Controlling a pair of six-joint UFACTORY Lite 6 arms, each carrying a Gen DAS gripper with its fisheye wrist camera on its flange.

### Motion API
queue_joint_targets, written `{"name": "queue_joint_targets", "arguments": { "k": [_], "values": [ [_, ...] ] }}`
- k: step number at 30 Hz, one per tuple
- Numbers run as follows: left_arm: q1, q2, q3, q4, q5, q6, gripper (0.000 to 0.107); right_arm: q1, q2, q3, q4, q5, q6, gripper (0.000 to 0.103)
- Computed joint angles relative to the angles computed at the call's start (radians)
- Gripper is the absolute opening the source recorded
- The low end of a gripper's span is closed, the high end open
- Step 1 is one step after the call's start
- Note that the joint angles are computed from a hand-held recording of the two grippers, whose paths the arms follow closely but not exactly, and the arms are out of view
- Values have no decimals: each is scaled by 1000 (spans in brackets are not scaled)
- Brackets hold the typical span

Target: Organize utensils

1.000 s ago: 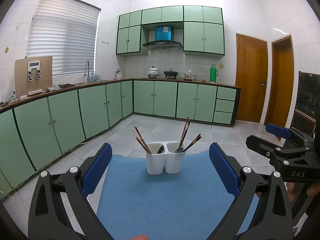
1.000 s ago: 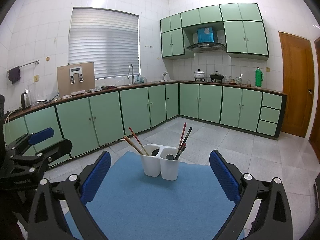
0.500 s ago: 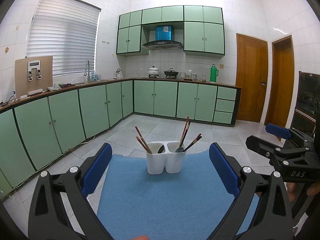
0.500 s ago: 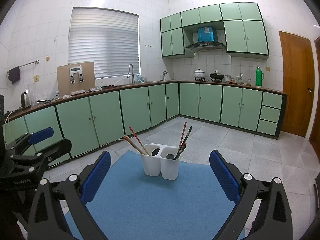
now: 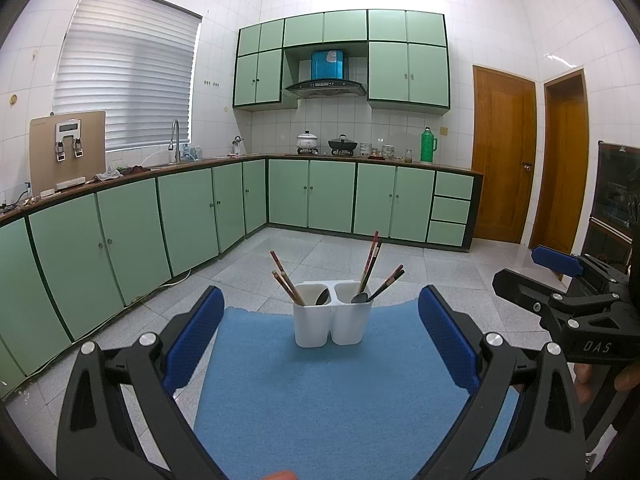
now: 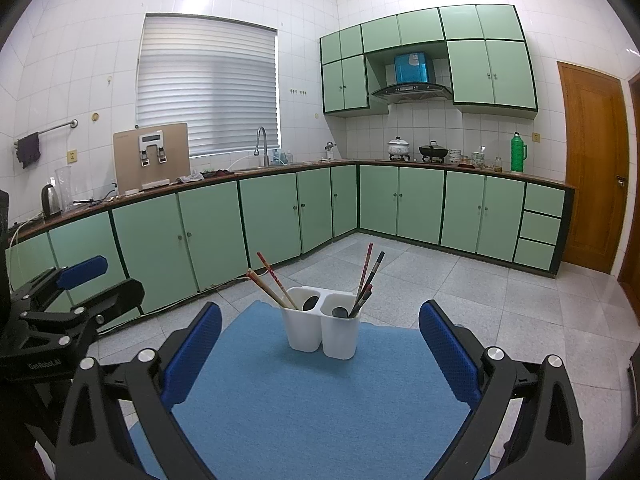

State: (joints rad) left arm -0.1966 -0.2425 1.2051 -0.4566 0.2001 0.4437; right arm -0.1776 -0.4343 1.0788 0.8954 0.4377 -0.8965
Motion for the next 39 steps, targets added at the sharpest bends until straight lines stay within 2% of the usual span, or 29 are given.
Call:
{"name": "queue_joint_targets", "arguments": {
  "k": [5, 14, 22, 26, 39],
  "values": [
    [13, -6, -15, -75, 0, 76, 95, 5, -3, -7, -4, -6, 4, 97],
    [8, 2, -17, -81, -6, 84, 95, -2, -13, -54, 52, -22, -60, 97],
    [43, -5, -37, -304, 12, 306, 95, -21, -14, -59, 63, -10, -75, 97],
    [57, -2, -38, -336, 17, 344, 95, -24, -16, -60, 56, -9, -72, 97],
    [38, 6, -12, -190, 19, 187, 95, -22, -1, -37, 22, -8, -46, 97]
  ]
}}
